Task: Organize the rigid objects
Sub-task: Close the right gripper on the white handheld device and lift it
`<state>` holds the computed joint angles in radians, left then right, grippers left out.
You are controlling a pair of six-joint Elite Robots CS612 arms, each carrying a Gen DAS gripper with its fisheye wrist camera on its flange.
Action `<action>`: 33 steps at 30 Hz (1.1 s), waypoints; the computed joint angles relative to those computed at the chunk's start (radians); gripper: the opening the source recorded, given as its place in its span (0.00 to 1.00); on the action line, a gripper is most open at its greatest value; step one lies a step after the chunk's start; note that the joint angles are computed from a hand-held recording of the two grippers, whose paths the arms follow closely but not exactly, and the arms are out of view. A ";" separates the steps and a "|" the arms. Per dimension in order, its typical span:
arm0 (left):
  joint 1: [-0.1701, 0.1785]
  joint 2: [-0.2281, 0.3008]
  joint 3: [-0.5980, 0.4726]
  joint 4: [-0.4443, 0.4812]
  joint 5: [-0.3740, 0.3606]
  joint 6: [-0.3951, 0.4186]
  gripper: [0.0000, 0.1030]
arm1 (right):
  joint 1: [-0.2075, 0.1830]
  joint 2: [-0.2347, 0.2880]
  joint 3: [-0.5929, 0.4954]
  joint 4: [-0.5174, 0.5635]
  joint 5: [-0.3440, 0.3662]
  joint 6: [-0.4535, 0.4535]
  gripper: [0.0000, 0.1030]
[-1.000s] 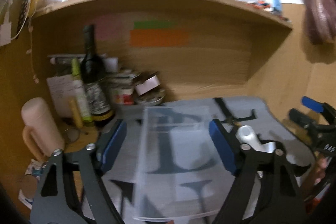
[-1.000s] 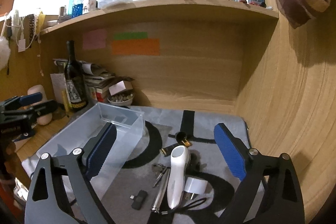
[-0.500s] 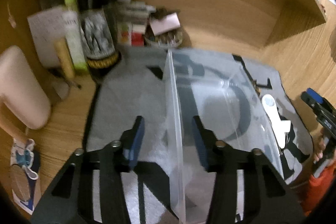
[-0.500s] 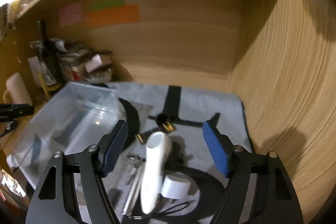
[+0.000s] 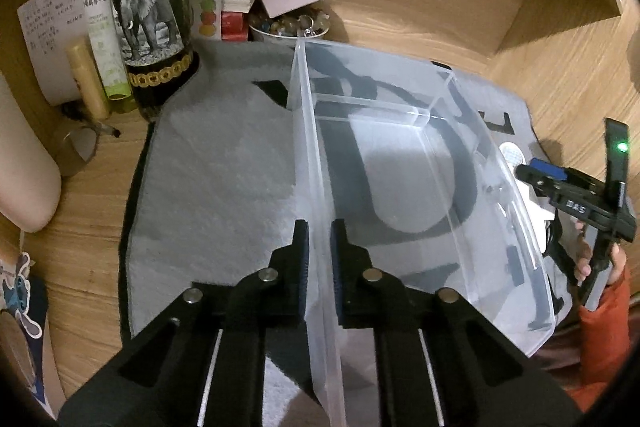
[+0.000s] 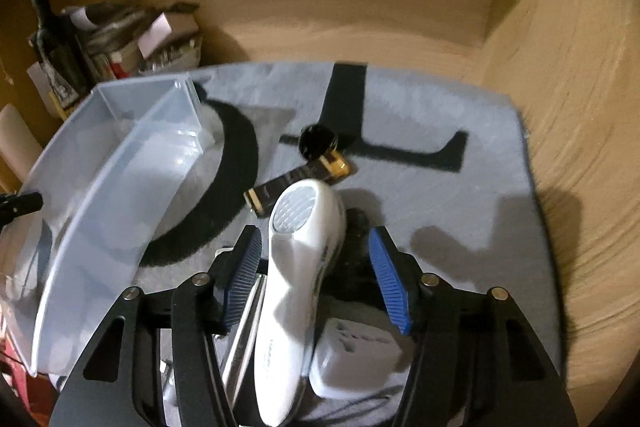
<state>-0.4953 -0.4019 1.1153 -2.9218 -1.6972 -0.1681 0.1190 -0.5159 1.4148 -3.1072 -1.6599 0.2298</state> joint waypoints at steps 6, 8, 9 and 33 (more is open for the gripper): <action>-0.011 -0.011 0.033 -0.038 0.042 0.027 0.09 | 0.008 0.016 -0.043 0.059 -0.019 -0.029 0.39; -0.014 -0.013 0.043 -0.048 0.055 0.035 0.09 | 0.012 0.023 -0.060 0.082 -0.031 -0.048 0.39; -0.014 -0.013 0.045 -0.049 0.057 0.036 0.09 | 0.015 0.026 -0.067 0.091 -0.045 -0.061 0.39; -0.018 -0.038 0.104 -0.114 0.079 0.012 0.06 | 0.035 -0.034 0.021 -0.190 -0.116 -0.079 0.35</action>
